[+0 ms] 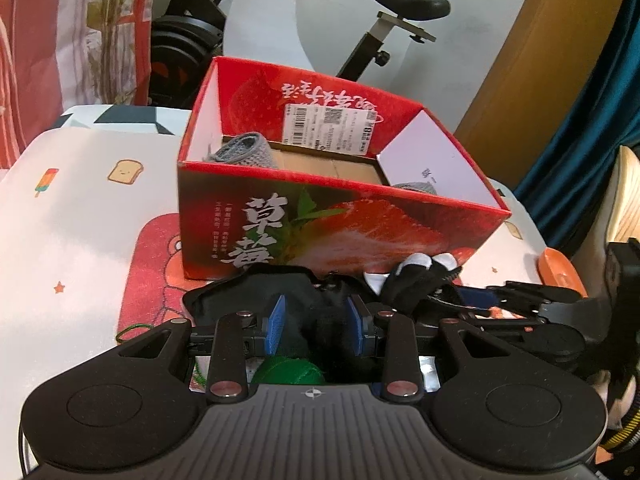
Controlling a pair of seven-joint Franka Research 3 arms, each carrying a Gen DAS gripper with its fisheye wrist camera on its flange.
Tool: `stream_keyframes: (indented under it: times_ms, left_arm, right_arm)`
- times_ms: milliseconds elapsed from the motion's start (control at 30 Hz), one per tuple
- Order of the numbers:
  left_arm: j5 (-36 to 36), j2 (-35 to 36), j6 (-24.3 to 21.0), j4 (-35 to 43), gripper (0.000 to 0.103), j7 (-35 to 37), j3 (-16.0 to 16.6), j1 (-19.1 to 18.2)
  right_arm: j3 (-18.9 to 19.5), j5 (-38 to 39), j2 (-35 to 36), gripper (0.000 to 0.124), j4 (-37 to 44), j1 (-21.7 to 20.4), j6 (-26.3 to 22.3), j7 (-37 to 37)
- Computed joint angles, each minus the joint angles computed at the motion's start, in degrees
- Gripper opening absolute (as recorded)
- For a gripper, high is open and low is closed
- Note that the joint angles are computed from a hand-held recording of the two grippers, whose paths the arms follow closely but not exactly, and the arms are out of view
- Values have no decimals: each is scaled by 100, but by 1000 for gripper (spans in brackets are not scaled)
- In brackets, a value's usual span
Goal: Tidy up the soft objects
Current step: 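Close the left gripper on the black gloves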
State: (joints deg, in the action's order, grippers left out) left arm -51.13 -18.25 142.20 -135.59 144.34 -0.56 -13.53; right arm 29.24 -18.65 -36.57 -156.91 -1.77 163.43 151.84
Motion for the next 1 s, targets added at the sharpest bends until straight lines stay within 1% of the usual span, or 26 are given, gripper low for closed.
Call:
stream_keyframes:
  times_ms: [33,67,133,200,267,300,400,467,600,700,733,767,800,833,867,933,1000]
  left_arm:
    - [-42,-13,-71,9,45,61,27,-19]
    - [-102,-40,-149,8,52,147,54,-39]
    - [-204,-105,-247,-19,56,349,75,-72]
    - [-158,-150,-297,-41,56,471,35,-84]
    - [9,-156,-240,-54,56,424,-52,-70]
    - [160,-171,-174,-72,56,356,-116,-62]
    - [381,-175,-112,-99,58,403,-132,-145]
    - [578,-145,-102,-100,64,306,-170,-169]
    - [1019,-30,103,-122,64,31,-297,-230]
    - [1321,89,416,-157,64,-109,-386,-284]
    - [1443,144,482,-144,61,-212,-403,-283]
    - [1482,196,510,-118,48,-278,-383,-299]
    - [1511,236,628,-116,40,-394,-387,-294]
    - [1582,277,724,-98,33,-563,-403,-272]
    - [1587,329,743,-55,31,-673,-378,-271]
    - [1504,391,757,6,27,-804,-317,-271]
    - [1499,391,838,-9,27,-766,-316,-286]
  right_arm:
    - [-25,49,-12,34,-47,-10,87,82]
    - [-22,98,-30,27,-84,-43,152,171]
    - [12,228,-19,16,-110,-155,224,394]
    - [-10,376,4,16,-165,-204,363,578]
    - [-28,520,48,16,-194,-223,484,686]
    - [-24,551,57,16,-192,-229,495,682]
    - [42,545,62,16,-168,-280,477,625]
    - [34,593,69,16,-190,-278,521,633]
    - [15,665,39,17,-208,-255,512,587]
    - [27,647,-2,20,-204,-260,427,519]
    - [32,654,-18,21,-204,-248,411,522]
    - [32,646,-47,21,-217,-233,397,509]
    - [53,615,-84,22,-217,-237,352,483]
    - [97,561,-139,26,-211,-260,277,462]
    - [154,495,-208,30,-214,-294,219,459]
    - [269,367,-350,34,-228,-361,131,491]
    - [374,199,-438,41,-186,-447,-27,465]
